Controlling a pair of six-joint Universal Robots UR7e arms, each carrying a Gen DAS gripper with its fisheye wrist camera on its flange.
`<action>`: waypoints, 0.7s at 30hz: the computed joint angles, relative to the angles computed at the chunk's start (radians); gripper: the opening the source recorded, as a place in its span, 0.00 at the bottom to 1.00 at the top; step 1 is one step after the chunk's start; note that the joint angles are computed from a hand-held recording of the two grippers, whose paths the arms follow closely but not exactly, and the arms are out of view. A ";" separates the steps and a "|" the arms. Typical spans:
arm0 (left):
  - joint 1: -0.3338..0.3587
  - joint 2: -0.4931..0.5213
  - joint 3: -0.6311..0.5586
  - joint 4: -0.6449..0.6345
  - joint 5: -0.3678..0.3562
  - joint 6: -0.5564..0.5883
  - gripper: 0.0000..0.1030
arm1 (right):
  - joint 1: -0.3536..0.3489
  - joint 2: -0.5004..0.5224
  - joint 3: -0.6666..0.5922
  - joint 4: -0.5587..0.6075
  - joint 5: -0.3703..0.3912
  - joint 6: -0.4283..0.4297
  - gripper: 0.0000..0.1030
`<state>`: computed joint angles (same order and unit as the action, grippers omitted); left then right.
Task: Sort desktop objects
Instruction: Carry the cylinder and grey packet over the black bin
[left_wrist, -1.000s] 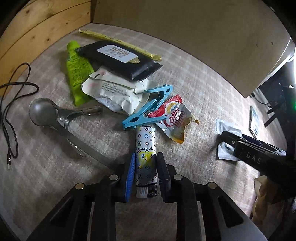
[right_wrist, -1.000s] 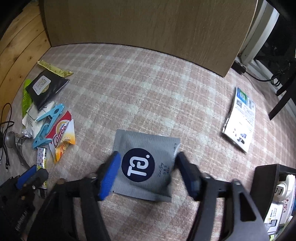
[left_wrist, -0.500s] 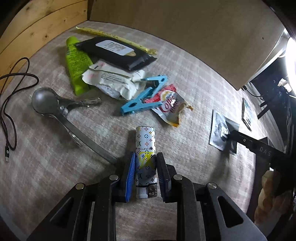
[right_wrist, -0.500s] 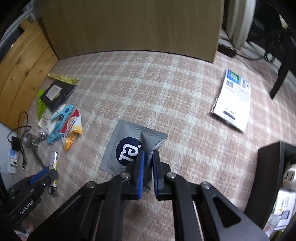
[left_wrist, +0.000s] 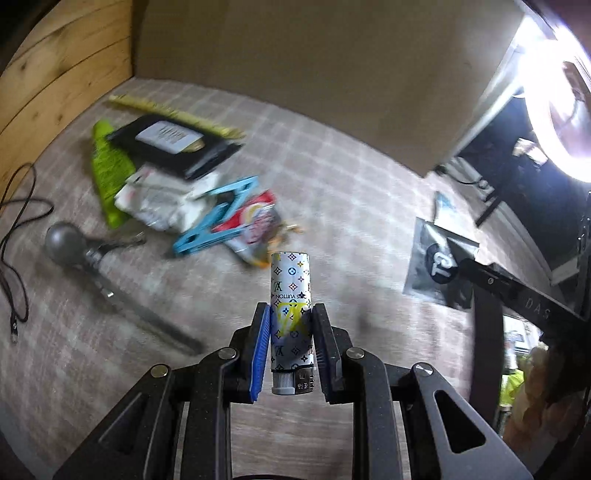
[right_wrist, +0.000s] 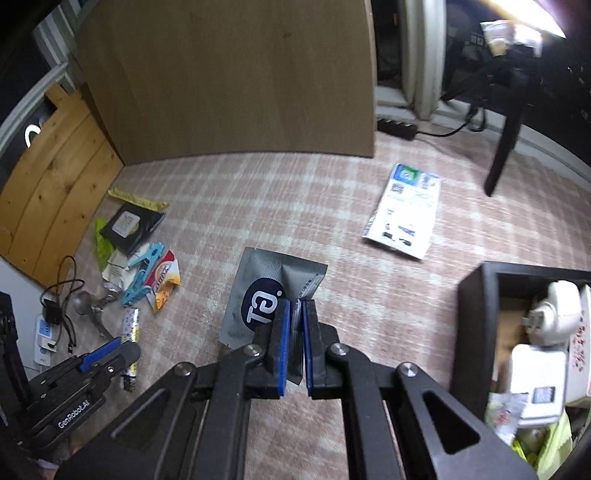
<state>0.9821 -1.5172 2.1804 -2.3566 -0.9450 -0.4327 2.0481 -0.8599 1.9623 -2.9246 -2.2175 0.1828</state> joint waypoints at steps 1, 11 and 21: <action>-0.014 0.006 -0.003 -0.006 -0.008 0.006 0.21 | 0.003 -0.008 0.008 -0.007 -0.007 0.005 0.06; -0.137 0.087 -0.021 -0.053 -0.137 0.073 0.21 | 0.032 -0.208 0.192 -0.108 -0.112 0.087 0.06; -0.297 0.198 -0.007 -0.089 -0.328 0.147 0.21 | 0.056 -0.536 0.434 -0.025 -0.331 0.294 0.07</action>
